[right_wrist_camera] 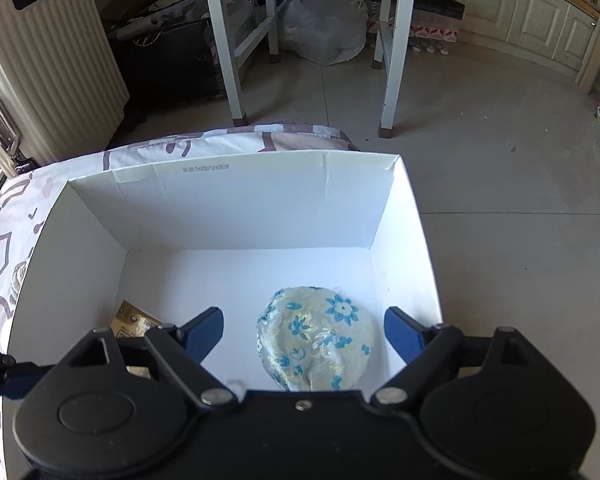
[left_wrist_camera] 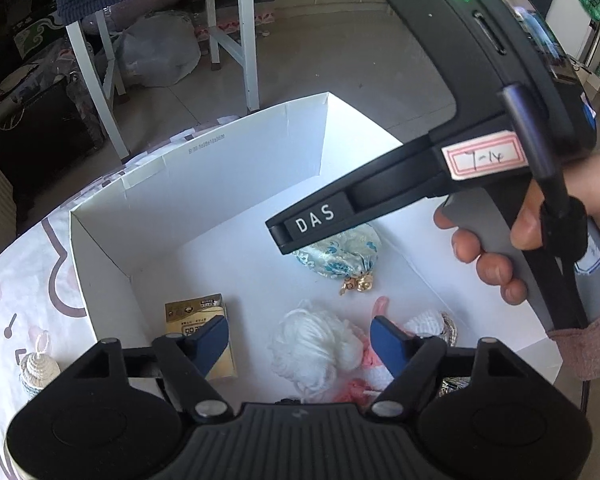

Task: Organize objects
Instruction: 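Lower the pouch and yarn ball into the shoebox and open both tools, then withdraw both tools from the shoebox back over the bed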

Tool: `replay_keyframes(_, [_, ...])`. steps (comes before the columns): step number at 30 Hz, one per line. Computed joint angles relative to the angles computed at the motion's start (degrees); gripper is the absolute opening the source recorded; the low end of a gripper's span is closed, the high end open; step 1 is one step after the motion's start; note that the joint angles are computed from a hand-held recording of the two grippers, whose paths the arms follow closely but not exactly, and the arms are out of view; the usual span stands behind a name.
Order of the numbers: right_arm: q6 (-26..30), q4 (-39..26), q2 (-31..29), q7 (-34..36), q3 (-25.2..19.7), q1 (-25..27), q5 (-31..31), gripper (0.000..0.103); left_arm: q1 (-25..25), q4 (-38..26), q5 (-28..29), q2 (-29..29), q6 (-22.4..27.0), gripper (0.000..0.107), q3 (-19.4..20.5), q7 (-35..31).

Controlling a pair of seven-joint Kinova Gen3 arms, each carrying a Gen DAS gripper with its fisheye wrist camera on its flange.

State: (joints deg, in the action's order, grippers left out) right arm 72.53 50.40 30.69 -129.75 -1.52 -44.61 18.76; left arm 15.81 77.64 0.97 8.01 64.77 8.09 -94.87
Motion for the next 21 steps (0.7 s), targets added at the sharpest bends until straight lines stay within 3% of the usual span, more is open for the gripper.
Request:
replay_keyframes(8, [1.3, -0.6, -0.4, 3.3, -0.9, 0.2, -1.8, 0.085, 0.8, -1.2, -2.2, -0.2, 1.9, 0.078, -0.1, 2.4])
replay_keyframes(21, [4.4, -2.0, -3.3, -2.3, 0.2, -3.7, 2.7, 0.085, -0.6, -2.9, -3.3, -4.1, 5.1, 0.078, -0.5, 4.2])
